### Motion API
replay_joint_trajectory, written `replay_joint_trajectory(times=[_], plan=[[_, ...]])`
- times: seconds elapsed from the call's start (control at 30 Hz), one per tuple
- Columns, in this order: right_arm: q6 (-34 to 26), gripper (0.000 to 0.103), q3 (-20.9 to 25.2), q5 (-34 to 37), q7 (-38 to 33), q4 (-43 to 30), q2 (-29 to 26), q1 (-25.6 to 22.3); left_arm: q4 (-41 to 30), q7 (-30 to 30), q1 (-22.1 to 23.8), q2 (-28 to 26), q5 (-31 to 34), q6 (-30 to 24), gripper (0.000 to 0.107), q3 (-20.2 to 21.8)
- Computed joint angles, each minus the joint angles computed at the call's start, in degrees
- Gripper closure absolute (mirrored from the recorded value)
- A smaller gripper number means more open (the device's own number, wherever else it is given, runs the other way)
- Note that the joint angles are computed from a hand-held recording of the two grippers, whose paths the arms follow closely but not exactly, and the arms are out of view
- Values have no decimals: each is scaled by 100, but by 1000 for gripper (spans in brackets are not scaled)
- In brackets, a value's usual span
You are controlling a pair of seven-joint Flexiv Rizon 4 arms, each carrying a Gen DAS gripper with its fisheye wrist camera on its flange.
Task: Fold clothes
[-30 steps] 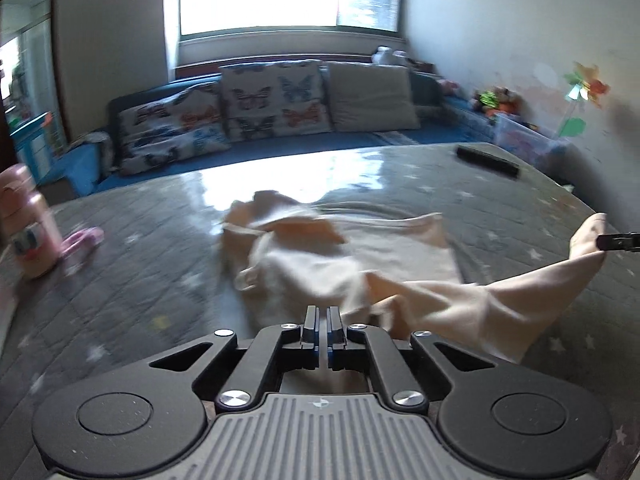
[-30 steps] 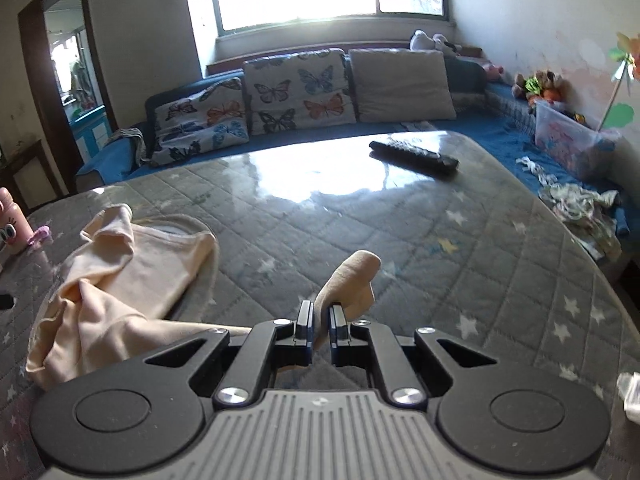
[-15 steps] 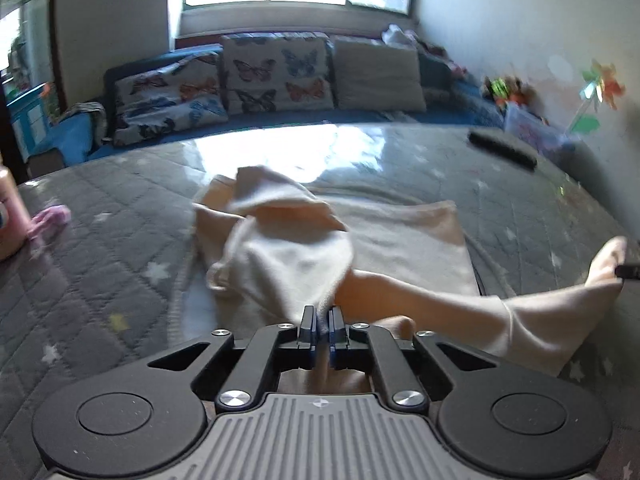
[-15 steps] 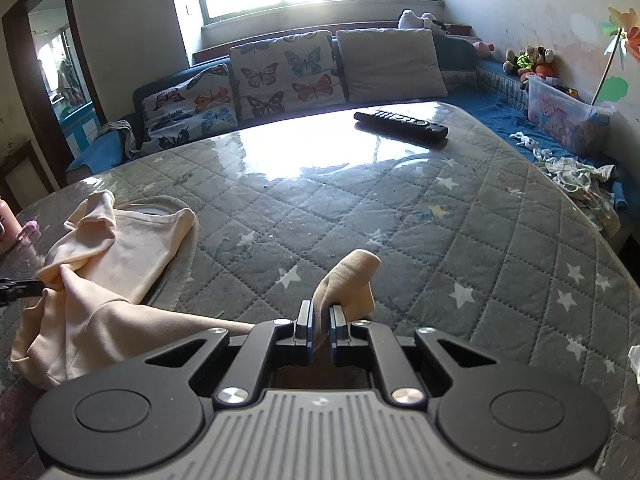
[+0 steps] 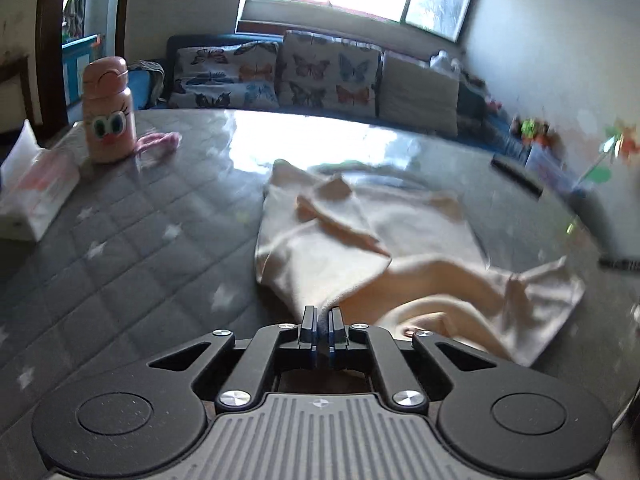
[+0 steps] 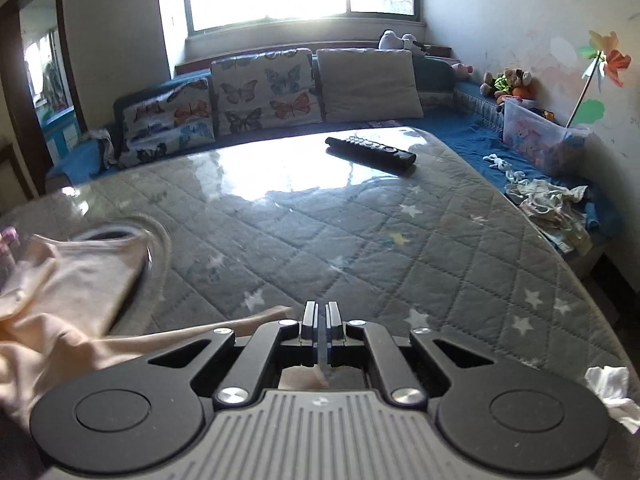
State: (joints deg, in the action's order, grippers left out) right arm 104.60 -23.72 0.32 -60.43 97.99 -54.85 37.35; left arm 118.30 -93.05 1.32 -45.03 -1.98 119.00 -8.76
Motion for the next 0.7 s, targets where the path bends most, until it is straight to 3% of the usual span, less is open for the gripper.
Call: replay_joint_trajectory(times=[0.23, 0.37, 0.5, 0.6, 0.7], plan=[[183, 93, 714, -394, -452, 141, 270, -377, 362, 353, -593, 190, -247, 298, 96, 533], [200, 93, 1594, -918, -885, 122, 394, -903, 391, 457, -463, 234, -30, 549, 78, 350], [-17, 85, 2831, -1773, -1363, -19, 375, -1639, 299, 570, -208, 151, 477, 610, 76, 22], [-260, 83, 3557, -2369, -1784, -82, 307, -2012, 165, 701, -99, 21, 782, 542, 65, -162], [-564, 77, 4064, -2704, -2151, -141, 257, -2188, 9, 884, -321, -106, 652, 439, 64, -47]])
